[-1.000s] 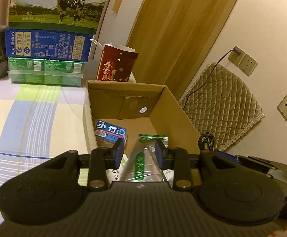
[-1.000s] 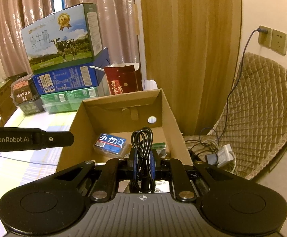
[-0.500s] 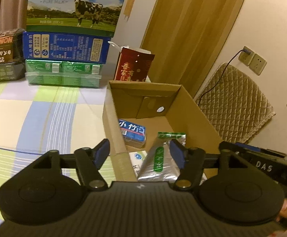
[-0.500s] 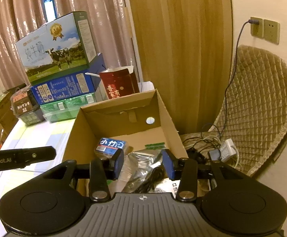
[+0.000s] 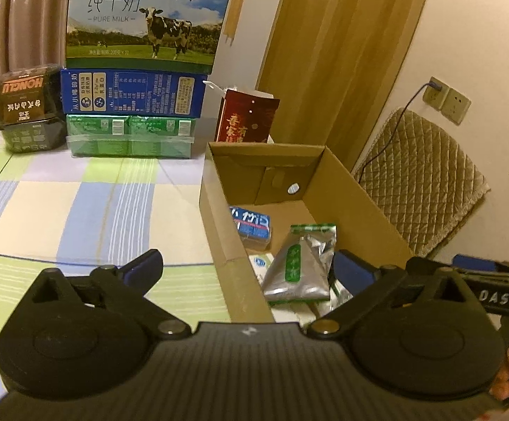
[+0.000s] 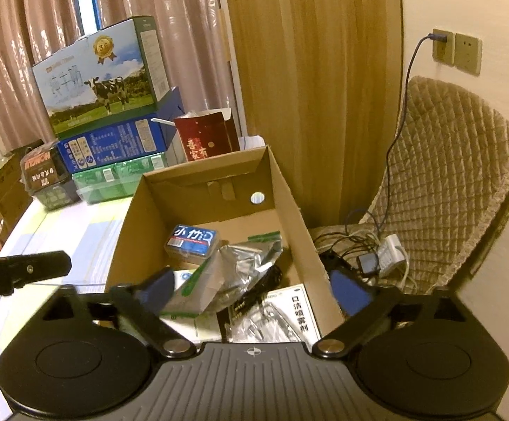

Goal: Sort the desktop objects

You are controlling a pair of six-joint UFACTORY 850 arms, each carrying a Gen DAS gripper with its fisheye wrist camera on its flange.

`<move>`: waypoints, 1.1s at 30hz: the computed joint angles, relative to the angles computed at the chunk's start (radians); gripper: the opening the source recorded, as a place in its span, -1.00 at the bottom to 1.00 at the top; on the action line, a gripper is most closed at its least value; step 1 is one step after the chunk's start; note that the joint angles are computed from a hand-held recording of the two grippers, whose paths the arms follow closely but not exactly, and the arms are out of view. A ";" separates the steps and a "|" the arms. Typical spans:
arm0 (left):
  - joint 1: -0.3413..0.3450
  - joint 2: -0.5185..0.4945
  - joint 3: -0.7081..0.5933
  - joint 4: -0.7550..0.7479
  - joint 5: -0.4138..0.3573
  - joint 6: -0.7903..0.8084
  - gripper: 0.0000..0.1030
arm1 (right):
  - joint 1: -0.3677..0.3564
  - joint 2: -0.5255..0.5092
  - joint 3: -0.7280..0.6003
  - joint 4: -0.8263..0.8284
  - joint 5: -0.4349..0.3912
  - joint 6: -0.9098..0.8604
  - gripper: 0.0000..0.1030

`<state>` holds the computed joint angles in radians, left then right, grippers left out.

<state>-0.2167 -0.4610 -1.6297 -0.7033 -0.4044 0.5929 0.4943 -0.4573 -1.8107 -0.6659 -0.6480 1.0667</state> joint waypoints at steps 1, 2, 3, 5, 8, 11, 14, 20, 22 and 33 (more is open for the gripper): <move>0.000 0.012 0.015 0.006 0.004 -0.002 0.98 | 0.005 0.006 0.004 0.005 -0.007 -0.010 0.96; 0.000 0.024 0.030 0.005 0.008 0.003 0.98 | 0.009 0.012 0.009 0.011 -0.012 -0.018 0.96; 0.001 0.039 0.049 -0.005 0.014 0.016 0.98 | 0.014 0.018 0.013 0.018 -0.019 -0.026 0.96; 0.004 0.071 0.092 -0.061 0.031 0.072 0.98 | 0.025 0.027 0.016 0.027 -0.040 -0.036 0.96; 0.014 0.113 0.143 -0.151 0.034 0.161 0.98 | 0.041 0.045 0.028 0.030 -0.064 -0.038 0.96; 0.019 0.151 0.181 -0.148 0.035 0.154 0.98 | 0.058 0.063 0.040 0.031 -0.087 -0.037 0.96; 0.025 0.191 0.220 -0.143 0.029 0.141 0.98 | 0.077 0.083 0.055 0.024 -0.104 -0.028 0.96; 0.038 0.264 0.289 -0.101 0.003 0.091 0.98 | 0.112 0.113 0.074 0.009 -0.141 -0.009 0.96; 0.040 0.284 0.306 -0.077 0.000 0.062 0.98 | 0.125 0.125 0.083 0.000 -0.150 -0.003 0.96; 0.050 0.381 0.369 -0.082 -0.014 0.100 0.98 | 0.177 0.167 0.102 -0.010 -0.199 0.024 0.96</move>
